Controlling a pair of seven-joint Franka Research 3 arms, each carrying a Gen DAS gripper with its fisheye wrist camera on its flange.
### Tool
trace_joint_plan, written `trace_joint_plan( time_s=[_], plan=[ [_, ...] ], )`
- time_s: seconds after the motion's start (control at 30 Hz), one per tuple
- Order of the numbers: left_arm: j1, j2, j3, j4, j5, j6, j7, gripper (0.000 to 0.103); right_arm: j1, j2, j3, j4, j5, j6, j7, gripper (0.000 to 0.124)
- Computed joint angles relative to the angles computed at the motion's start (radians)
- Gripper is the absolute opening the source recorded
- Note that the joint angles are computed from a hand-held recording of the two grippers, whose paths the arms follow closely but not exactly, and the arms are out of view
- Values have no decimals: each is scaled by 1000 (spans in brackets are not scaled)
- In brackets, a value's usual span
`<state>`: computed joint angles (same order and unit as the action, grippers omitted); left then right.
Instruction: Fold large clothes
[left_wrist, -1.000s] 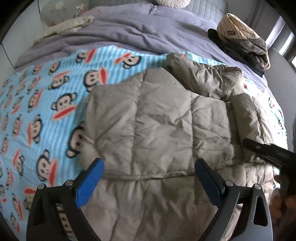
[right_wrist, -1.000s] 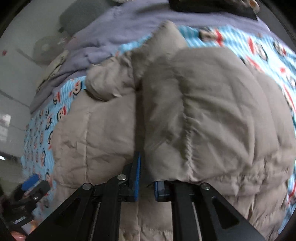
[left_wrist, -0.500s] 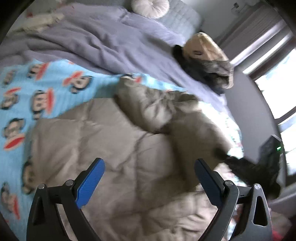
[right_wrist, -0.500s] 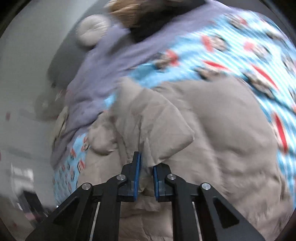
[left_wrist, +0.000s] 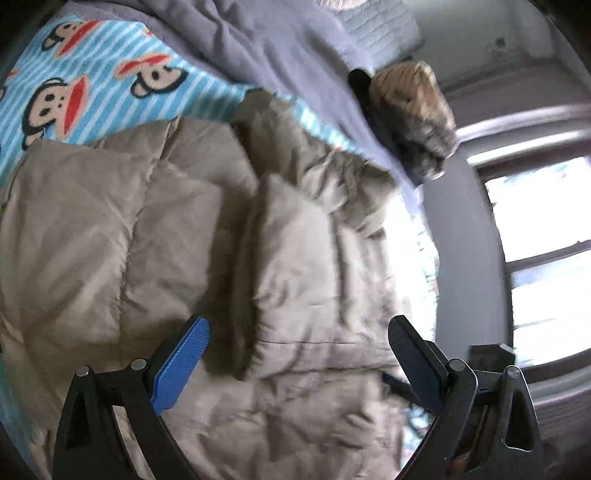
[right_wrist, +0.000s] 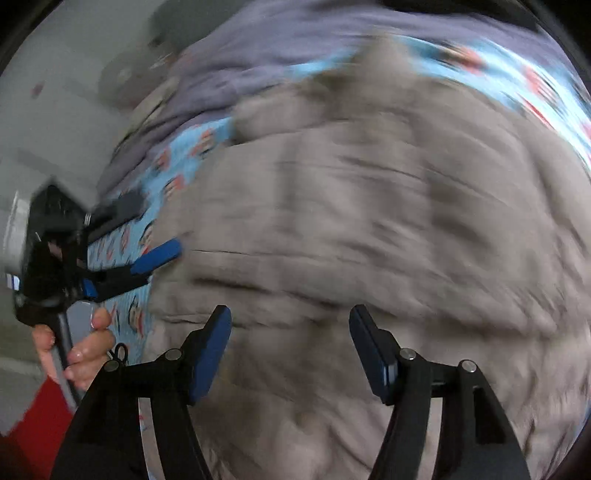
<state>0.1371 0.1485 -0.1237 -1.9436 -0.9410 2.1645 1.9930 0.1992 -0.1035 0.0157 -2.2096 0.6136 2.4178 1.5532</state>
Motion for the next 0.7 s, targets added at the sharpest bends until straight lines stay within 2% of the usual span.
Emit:
trace_joint_plan(
  time_s=[0.1, 0.17, 0.2, 0.23, 0.27, 0.3, 0.33, 0.4, 0.53, 0.6, 0.7],
  plan=[
    [-17, 29, -10, 18, 49, 23, -25, 98, -64, -57, -42, -88, -16, 39, 126, 70],
    [-28, 36, -20, 27, 79, 45, -37, 98, -99, -83, -82, -140, 58, 85, 159, 70],
    [-34, 35, -26, 24, 89, 63, -33, 90, -110, -89, -98, -158, 109, 114, 155, 70],
    [-37, 38, -31, 28, 94, 69, -29, 63, -119, -85, -102, -162, 126, 131, 165, 69],
    [-39, 44, -35, 41, 105, 56, -31, 48, -130, -75, -110, -159, 142, 146, 168, 56],
    [-38, 52, -35, 55, 129, 24, -45, 20, -139, -60, -112, -147, 135, 141, 171, 27],
    [-35, 53, -37, 55, 127, 13, -42, 13, -146, -46, -112, -132, 127, 130, 169, 17],
    [-35, 0, -37, -1, 120, 50, -10, 13, -143, -24, -95, -103, 104, 136, 155, 11],
    [-53, -100, -8, -122, 158, 111, 10, 13, -135, 24, -66, -22, -23, 124, 93, 11],
    [-61, -95, 8, -139, 205, 121, -26, 13, -130, 63, -59, 6, -56, 113, 71, 11],
    [-62, -68, 15, -126, 193, 129, -49, 13, -127, 99, -51, 11, -93, 100, 102, 11]
  ],
)
